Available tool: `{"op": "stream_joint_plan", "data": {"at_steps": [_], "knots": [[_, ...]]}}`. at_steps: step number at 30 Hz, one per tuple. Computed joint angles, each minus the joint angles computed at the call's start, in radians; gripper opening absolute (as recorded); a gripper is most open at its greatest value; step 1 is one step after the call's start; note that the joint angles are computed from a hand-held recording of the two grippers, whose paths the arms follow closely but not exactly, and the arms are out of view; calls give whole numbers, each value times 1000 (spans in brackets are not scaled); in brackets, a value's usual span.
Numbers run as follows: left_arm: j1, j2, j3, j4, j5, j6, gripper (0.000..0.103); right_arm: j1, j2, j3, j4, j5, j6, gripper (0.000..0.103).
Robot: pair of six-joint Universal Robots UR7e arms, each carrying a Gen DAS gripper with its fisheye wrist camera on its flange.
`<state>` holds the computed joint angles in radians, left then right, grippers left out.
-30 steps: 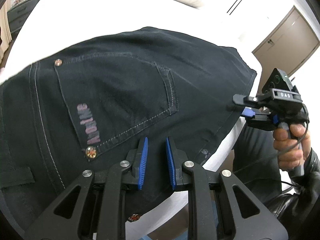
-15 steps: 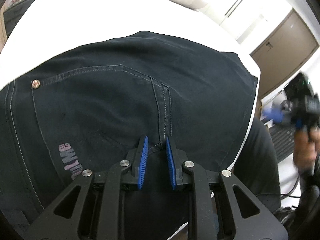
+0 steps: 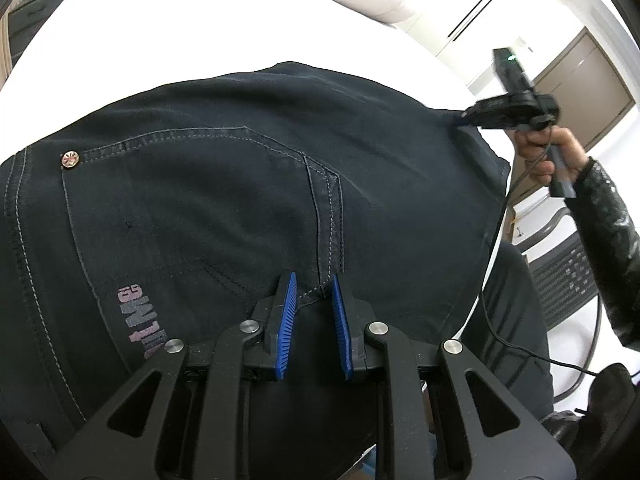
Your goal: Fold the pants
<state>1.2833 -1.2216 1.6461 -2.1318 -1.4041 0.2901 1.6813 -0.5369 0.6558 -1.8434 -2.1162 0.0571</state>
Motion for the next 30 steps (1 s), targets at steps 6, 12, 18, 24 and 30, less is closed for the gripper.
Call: {"op": "stream_joint_plan", "data": {"at_steps": [6,12,18,24,30], "knots": [[20,20,-35,21,-23,9,18,-39,-9,125,-406,-138,-31,0],[31,8,-28,8,-27,20,18,2,-74,299,-802,-292,-4,8],[24,1,-18,-1,-21,16,18,24,-130,344,-406,3,31,15],[12,-6,-5,-9,-7,12,18,-45,-101,347,-592,19,67,0],[6,-13,20,-38,0,9,18,-35,-246,548,-958,-253,190,9]]}}
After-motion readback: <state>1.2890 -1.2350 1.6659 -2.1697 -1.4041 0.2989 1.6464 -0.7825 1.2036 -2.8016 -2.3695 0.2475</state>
